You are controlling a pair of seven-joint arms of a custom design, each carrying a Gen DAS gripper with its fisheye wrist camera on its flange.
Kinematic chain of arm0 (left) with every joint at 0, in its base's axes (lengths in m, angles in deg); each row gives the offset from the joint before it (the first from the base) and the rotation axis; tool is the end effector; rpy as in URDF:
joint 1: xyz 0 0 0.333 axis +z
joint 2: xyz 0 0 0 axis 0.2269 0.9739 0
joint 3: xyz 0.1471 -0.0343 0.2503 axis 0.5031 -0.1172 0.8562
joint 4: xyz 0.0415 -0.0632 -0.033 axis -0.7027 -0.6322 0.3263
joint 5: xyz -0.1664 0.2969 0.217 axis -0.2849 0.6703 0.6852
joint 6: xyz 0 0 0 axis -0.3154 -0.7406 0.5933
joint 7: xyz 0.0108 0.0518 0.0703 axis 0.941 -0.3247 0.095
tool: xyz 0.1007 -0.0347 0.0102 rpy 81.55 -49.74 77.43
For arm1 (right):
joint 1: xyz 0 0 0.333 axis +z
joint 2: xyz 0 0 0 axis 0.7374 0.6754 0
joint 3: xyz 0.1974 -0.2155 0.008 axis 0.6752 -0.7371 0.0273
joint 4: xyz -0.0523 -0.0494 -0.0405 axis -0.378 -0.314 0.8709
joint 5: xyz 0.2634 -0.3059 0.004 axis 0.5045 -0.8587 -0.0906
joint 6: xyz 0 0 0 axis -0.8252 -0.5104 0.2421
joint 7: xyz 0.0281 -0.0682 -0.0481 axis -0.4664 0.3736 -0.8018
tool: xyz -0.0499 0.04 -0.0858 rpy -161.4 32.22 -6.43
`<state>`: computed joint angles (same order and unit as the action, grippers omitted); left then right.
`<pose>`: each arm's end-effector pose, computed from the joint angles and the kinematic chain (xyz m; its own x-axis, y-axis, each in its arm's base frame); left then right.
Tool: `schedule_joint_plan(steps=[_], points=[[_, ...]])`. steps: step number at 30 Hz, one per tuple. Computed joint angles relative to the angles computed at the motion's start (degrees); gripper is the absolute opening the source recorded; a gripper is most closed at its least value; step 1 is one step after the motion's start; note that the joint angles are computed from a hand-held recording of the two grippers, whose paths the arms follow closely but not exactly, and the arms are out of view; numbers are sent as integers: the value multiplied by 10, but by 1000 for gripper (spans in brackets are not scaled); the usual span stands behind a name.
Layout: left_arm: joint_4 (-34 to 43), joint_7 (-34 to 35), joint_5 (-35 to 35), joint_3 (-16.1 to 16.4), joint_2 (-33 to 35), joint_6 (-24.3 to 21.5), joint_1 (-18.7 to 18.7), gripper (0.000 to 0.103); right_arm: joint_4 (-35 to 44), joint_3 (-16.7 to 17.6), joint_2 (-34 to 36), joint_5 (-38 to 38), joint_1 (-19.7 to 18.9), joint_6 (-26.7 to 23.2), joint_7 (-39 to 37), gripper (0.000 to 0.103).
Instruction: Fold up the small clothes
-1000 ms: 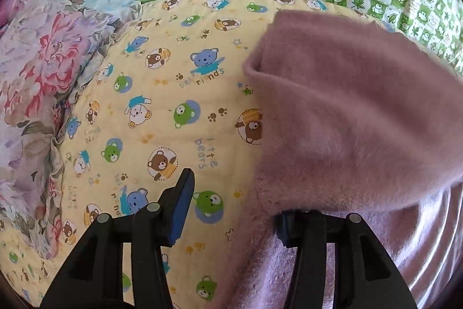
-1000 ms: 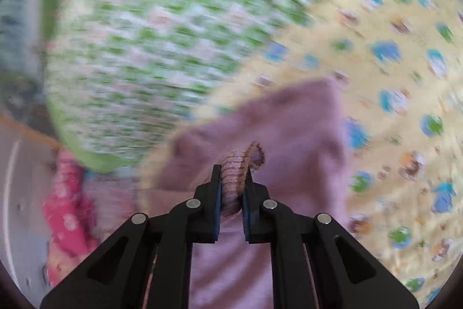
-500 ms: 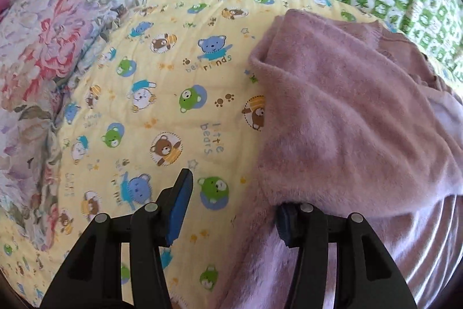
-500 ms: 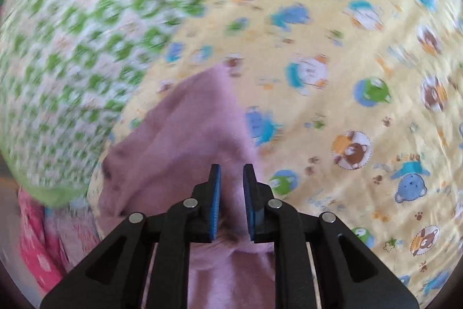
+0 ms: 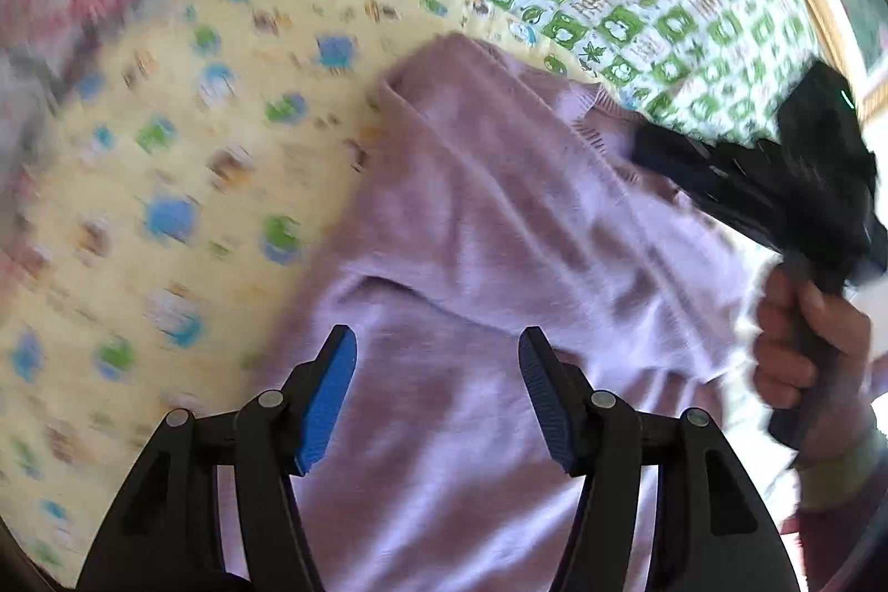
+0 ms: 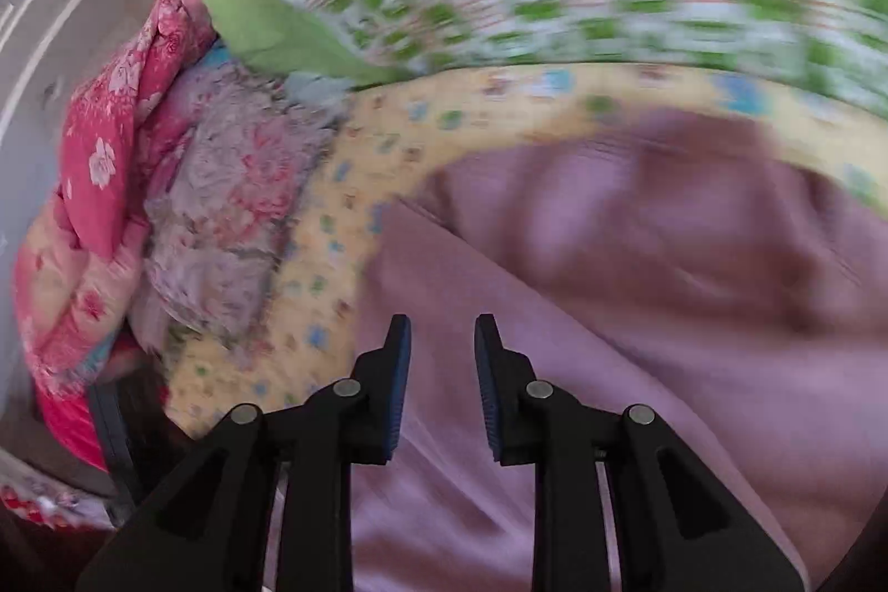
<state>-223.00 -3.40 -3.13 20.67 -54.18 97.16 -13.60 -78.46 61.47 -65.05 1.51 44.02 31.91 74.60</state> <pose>0.2995 -0.3247 0.3741 0.3632 -0.8280 0.4271 -0.7637 -0.5272 -0.3726 0.6416 0.0462 0.3707 0.6912 -0.3332 -0.6412 -0.6932 -0.5565 -0.4581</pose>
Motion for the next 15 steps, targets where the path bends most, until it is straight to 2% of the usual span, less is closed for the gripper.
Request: schedule_joint_plan(steps=[2,4,7,9,11,13,14,15], points=[[3,-12,-1,5,29,37,12,61,18,13,10,-9,26,8,26,26],[5,-31,0,7,57,67,30,61,32,20,17,-32,51,20,51,36],[-2,-74,25,-4,77,113,68,61,29,18,21,-69,83,81,80,37],[-4,-91,38,-5,89,133,85,61,43,19,38,-81,91,96,107,37],[-3,-128,68,-29,98,155,120,61,77,24,69,-81,87,73,130,37],[2,-152,95,-45,106,156,140,61,105,32,93,-84,83,42,136,37],[6,-165,109,-51,108,155,148,61,117,35,103,-87,81,26,134,35],[12,-182,127,-62,112,152,158,60,130,37,113,-90,80,9,133,29]])
